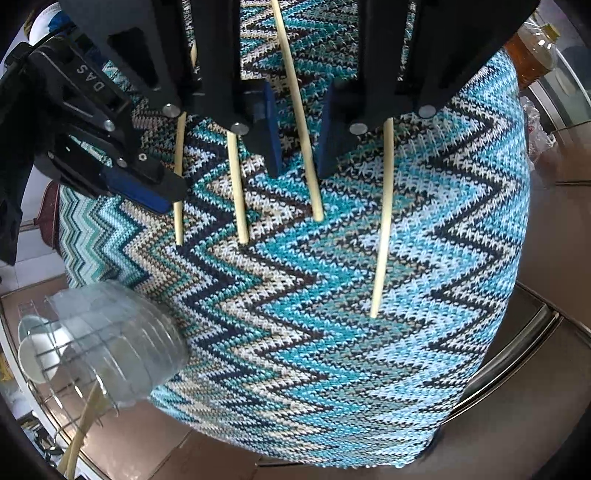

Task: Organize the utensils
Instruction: 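Lower both tools and grasp a bamboo chopstick with each, then lift both chopsticks over the holder and open both tools to drop them in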

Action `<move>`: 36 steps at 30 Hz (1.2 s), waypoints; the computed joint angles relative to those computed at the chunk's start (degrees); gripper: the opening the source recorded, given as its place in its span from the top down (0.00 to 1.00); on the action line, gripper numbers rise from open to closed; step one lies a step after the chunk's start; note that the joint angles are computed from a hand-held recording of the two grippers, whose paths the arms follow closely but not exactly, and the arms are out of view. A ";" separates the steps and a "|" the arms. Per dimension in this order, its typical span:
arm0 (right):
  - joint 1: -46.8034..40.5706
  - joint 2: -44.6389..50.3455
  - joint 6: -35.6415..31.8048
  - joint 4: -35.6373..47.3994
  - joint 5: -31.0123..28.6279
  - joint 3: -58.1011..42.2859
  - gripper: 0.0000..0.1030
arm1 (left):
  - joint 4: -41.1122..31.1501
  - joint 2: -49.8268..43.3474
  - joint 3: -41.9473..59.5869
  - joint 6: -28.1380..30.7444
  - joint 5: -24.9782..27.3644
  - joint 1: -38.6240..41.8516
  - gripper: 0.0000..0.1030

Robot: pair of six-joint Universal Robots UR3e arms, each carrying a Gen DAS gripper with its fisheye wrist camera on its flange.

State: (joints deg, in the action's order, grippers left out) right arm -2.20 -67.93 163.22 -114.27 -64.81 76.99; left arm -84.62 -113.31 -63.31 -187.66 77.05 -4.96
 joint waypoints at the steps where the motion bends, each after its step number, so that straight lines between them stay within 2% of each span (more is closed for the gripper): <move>1: 0.39 0.93 -0.04 0.90 -0.33 -1.33 0.80 | -0.63 -0.46 0.72 0.16 0.02 -0.02 0.84; 12: 3.24 6.94 0.52 7.02 -4.55 -12.02 0.80 | -5.97 -5.04 8.40 1.10 1.02 -0.80 0.87; 16: 4.19 7.86 0.59 7.64 -6.61 -13.72 0.89 | -5.47 -5.57 8.80 -0.13 1.44 -1.19 0.91; 19: 3.56 7.45 0.73 7.44 -5.50 -12.91 0.90 | -2.67 -3.57 5.00 -1.00 0.93 -0.75 0.92; 22: 2.30 5.61 0.20 7.15 -3.78 -10.43 0.92 | 0.27 1.04 -1.70 1.25 -0.09 0.82 0.94; 27: -0.49 -2.71 -2.60 3.09 -0.30 -0.65 0.93 | 5.01 8.36 -9.61 1.62 -1.10 1.39 0.94; 36: -10.71 -26.37 -11.33 -2.39 10.99 20.41 0.94 | 14.99 24.79 -22.43 2.06 -0.61 0.58 0.95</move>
